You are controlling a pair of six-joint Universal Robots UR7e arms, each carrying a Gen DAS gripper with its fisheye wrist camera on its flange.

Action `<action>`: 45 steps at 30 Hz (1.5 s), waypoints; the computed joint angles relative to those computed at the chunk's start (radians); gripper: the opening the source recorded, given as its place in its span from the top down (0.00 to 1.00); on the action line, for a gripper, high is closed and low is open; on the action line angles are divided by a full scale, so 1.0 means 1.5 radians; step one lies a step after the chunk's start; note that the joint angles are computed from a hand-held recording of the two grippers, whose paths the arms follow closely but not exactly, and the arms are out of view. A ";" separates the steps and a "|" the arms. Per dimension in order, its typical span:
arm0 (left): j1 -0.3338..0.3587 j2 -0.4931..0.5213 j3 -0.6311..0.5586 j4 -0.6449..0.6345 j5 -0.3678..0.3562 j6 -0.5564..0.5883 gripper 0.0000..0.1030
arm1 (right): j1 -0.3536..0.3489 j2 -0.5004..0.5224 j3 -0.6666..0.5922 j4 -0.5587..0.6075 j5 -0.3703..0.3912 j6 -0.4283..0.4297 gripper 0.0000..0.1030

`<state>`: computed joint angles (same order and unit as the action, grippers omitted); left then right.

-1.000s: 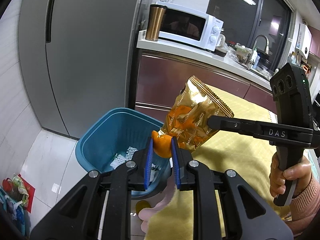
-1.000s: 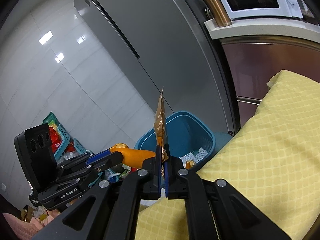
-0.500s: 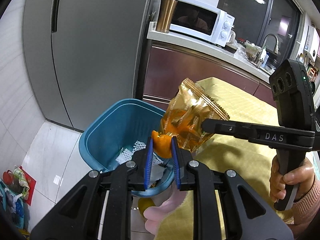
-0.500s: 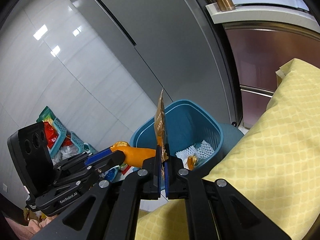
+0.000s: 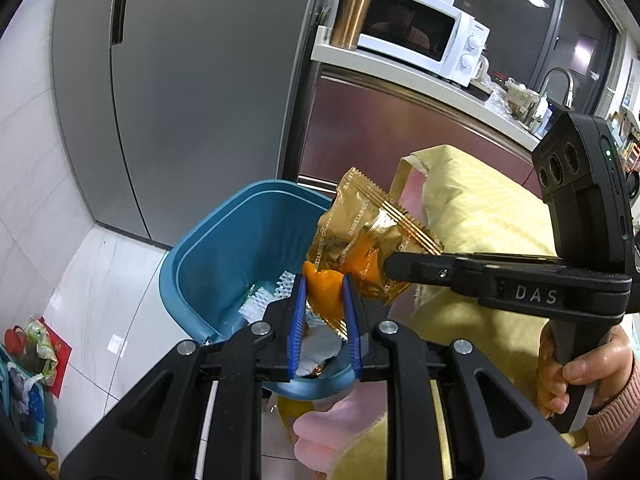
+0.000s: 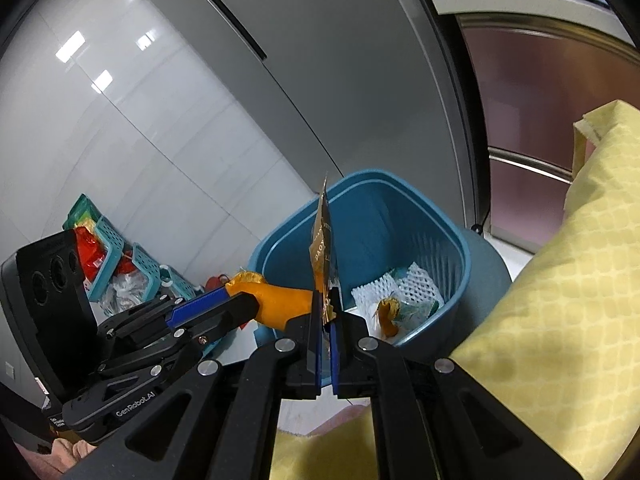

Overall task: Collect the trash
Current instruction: 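Open both grippers to drop the peel and gold bag into the bin, then move both tools back over the table toward the white tissue and paper cup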

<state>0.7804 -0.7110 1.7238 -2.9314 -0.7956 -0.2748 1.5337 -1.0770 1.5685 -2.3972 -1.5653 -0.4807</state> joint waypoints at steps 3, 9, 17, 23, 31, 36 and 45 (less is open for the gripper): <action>0.008 0.007 -0.010 0.009 -0.003 -0.007 0.81 | 0.001 0.013 -0.010 0.006 -0.014 0.007 0.94; 0.024 0.021 -0.025 0.018 -0.013 -0.021 0.82 | 0.005 0.022 -0.017 0.002 -0.032 0.015 0.90; 0.043 0.036 -0.039 0.031 -0.032 -0.041 0.81 | -0.002 0.006 -0.001 -0.017 -0.026 0.015 0.86; 0.029 0.032 -0.026 -0.002 -0.036 -0.021 0.68 | -0.009 -0.031 0.028 -0.031 -0.015 0.001 0.76; -0.011 0.036 -0.011 -0.072 -0.067 0.040 0.51 | -0.027 -0.131 0.099 -0.071 0.006 -0.048 0.68; -0.036 0.058 -0.026 -0.080 -0.119 0.069 0.45 | -0.052 -0.210 0.153 -0.119 0.006 -0.060 0.64; -0.073 0.127 -0.087 -0.042 -0.217 0.094 0.45 | -0.133 -0.357 0.243 -0.193 -0.004 -0.032 0.64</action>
<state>0.6706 -0.5212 1.5930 -2.9947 -1.1210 -0.1334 1.3344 -1.6126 1.9331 -2.6874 -1.5711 -0.5291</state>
